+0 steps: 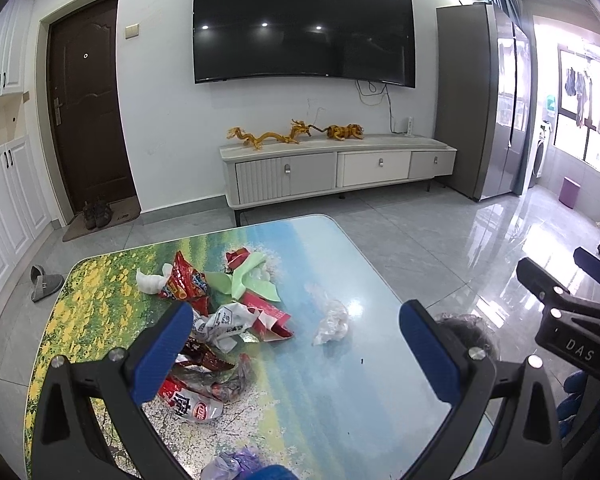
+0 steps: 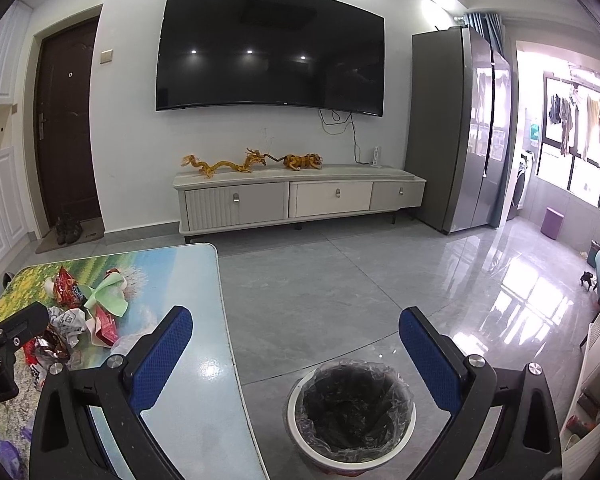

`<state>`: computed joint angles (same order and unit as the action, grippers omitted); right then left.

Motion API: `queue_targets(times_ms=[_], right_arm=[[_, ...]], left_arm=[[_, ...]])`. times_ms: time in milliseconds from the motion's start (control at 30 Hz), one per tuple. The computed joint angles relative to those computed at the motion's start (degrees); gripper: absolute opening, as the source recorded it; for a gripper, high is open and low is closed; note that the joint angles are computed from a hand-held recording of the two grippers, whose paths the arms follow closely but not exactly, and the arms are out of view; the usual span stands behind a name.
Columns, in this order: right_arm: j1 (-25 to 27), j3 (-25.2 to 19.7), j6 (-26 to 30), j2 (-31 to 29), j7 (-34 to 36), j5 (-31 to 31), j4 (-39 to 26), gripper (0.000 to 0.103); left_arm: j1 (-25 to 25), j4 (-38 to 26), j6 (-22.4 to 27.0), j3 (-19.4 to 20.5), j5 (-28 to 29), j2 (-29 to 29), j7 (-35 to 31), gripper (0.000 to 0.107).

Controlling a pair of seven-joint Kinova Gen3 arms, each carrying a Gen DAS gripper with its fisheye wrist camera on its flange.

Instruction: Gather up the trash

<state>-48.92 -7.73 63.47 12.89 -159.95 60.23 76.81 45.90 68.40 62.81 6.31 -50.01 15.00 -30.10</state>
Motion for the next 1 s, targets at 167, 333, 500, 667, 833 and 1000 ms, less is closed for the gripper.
queue_targets(times_ms=[167,333,500,667,833,1000], right_arm=[[0.98,-0.27,-0.84,-1.13,-1.33,-0.85,1.43,0.103],[1.53,-0.82,-0.78,-1.86,-1.88,-0.88,2.33,0.103],[2.14,-1.29,-0.97,-2.37,-2.39,-1.21,2.9,0.103],[3.08,-1.48,-1.18,-2.42,-0.92,-3.65,2.37,0.103],[2.79,-1.79,-1.08,-2.83,-1.02,-3.16,2.83,0.103],[3.12,-2.15,-1.62,-3.21,-0.29,-4.1,2.88,0.103]], left_arm=[[0.32,-1.15,1.24,0.14,0.6,0.57,-1.21,0.103],[0.33,-1.93,2.05,-0.01,2.15,0.92,-2.33,0.103],[0.99,-2.3,2.96,-0.3,1.96,1.14,-2.51,0.103],[1.28,-2.11,3.0,-0.35,1.68,1.0,-2.58,0.103],[1.43,-1.11,2.35,-0.03,1.18,0.39,-2.42,0.103],[1.16,0.46,1.2,0.4,0.71,-0.65,-1.18,0.103]])
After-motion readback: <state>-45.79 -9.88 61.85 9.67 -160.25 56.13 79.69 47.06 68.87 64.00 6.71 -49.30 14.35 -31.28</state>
